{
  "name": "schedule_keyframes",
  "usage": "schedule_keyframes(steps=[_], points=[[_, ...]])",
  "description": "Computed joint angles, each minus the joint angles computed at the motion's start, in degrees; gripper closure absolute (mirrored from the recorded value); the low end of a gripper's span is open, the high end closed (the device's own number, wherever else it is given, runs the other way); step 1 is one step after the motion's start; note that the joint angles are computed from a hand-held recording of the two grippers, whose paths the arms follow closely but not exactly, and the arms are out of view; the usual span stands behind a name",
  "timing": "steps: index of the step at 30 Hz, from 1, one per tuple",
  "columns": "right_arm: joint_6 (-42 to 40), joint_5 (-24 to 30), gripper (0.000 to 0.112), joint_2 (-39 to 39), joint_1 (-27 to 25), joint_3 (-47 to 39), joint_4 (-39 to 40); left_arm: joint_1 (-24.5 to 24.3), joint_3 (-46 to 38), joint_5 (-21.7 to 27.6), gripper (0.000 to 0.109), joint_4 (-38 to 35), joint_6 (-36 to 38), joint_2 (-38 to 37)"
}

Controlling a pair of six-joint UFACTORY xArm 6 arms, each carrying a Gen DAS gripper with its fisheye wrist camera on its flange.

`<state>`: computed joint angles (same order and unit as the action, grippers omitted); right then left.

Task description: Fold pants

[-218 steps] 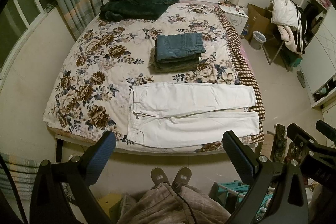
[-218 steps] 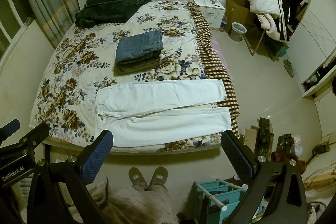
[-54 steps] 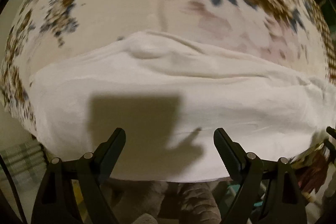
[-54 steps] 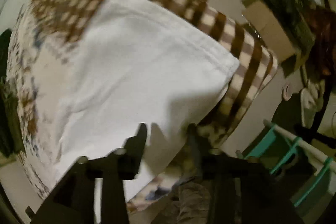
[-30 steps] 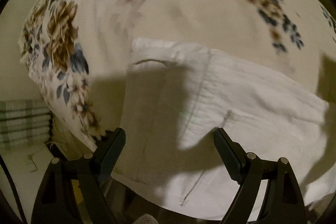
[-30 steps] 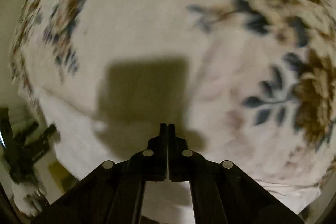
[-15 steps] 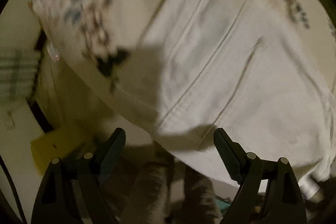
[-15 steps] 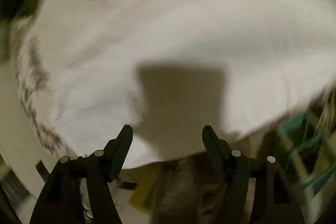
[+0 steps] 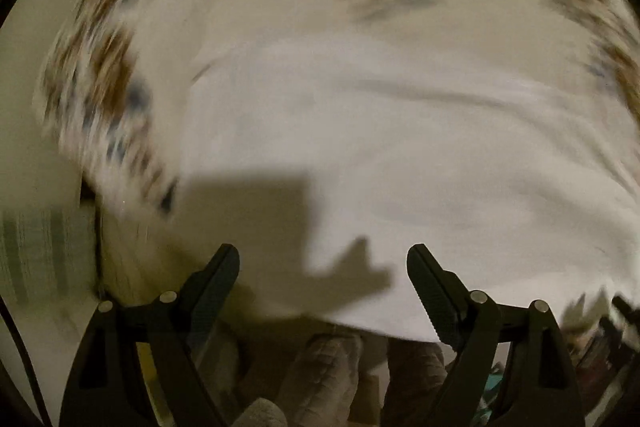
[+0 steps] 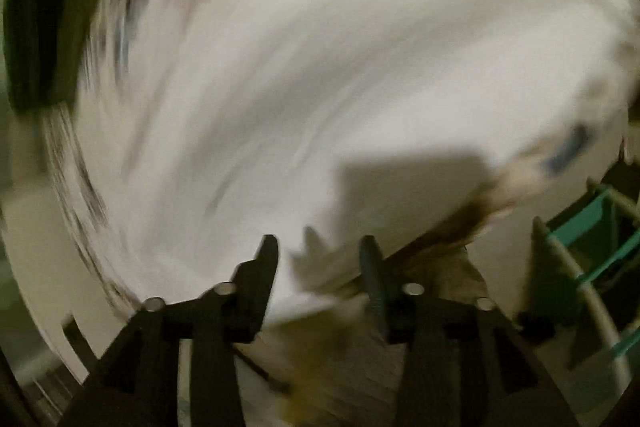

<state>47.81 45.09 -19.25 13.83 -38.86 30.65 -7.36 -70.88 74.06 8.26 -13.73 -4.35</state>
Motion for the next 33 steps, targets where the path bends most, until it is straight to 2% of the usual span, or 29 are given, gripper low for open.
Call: schedule_keyframes(steps=[1,3,6,7,8,9,12,15,17,19,20,22,25,26,28,30,33], points=[[2.5,-0.3,0.066,-4.7,-3.2,3.0,-2.3,-3.7,-2.2,-0.3,0.015,-1.5,1.0,1.1],[6.3,0.4,0.064,-15.1,-10.8,10.1,-8.3,-8.3,-5.4,-0.5,0.011,-3.6,2.9,3.4],[3.0,1.7,0.062,-25.4,-24.8,17.5,-10.2,-17.6,-14.3,-0.3,0.011,-5.5,2.0,11.0],[-1.0,0.6,0.062,-27.5,-30.3,20.0,-8.5,-20.0,-17.6,-0.1,0.011,-6.4,2.3,14.0],[-4.5,-0.4,0.062,-28.3,-33.5,21.8,-6.7,-22.3,-22.1,1.2,0.011,-7.3,2.4,17.7],[-10.3,-2.5,0.061,-26.8,-38.0,22.9,-2.8,-24.4,-25.0,2.2,0.011,-8.0,2.7,20.5],[-26.8,-9.9,0.061,-21.5,-43.7,26.0,15.2,-28.2,-30.0,4.0,0.011,-9.4,2.4,25.8],[-43.6,-13.6,0.06,-16.7,-45.9,25.6,33.2,-29.9,-32.3,6.2,0.011,-9.0,1.6,29.3],[-53.9,-15.3,0.06,-15.4,-45.1,25.5,43.7,-29.6,-33.1,8.0,0.011,-9.9,0.8,31.5],[-61.4,-15.8,0.062,-14.5,-44.4,25.2,49.9,-28.8,-34.8,10.1,0.011,-10.4,0.3,34.1],[-64.0,-16.2,0.067,-14.6,-43.8,25.5,53.1,-28.2,-34.7,10.3,0.009,-10.7,0.5,34.8],[-71.1,-18.5,0.07,-11.7,-40.4,24.1,63.1,-26.8,-34.4,9.0,0.006,-12.3,0.7,35.5],[-78.9,-16.2,0.071,-7.5,-42.3,22.2,68.6,-26.0,-35.1,9.0,0.006,-12.7,-0.7,36.2],[-78.1,-17.3,0.082,-6.9,-41.4,21.3,68.0,-25.9,-36.1,9.5,0.006,-12.2,-0.9,36.8],[-73.0,-19.7,0.104,-8.1,-40.1,20.8,61.1,-26.2,-38.7,11.1,0.006,-12.0,-1.3,38.1],[-65.3,-23.7,0.104,-9.6,-37.2,20.2,52.1,-26.4,-38.5,11.4,0.006,-11.8,-1.3,37.5],[-50.7,-26.1,0.104,-14.5,-34.4,20.1,34.4,-26.1,-38.6,12.0,0.006,-9.1,-1.3,36.0]])
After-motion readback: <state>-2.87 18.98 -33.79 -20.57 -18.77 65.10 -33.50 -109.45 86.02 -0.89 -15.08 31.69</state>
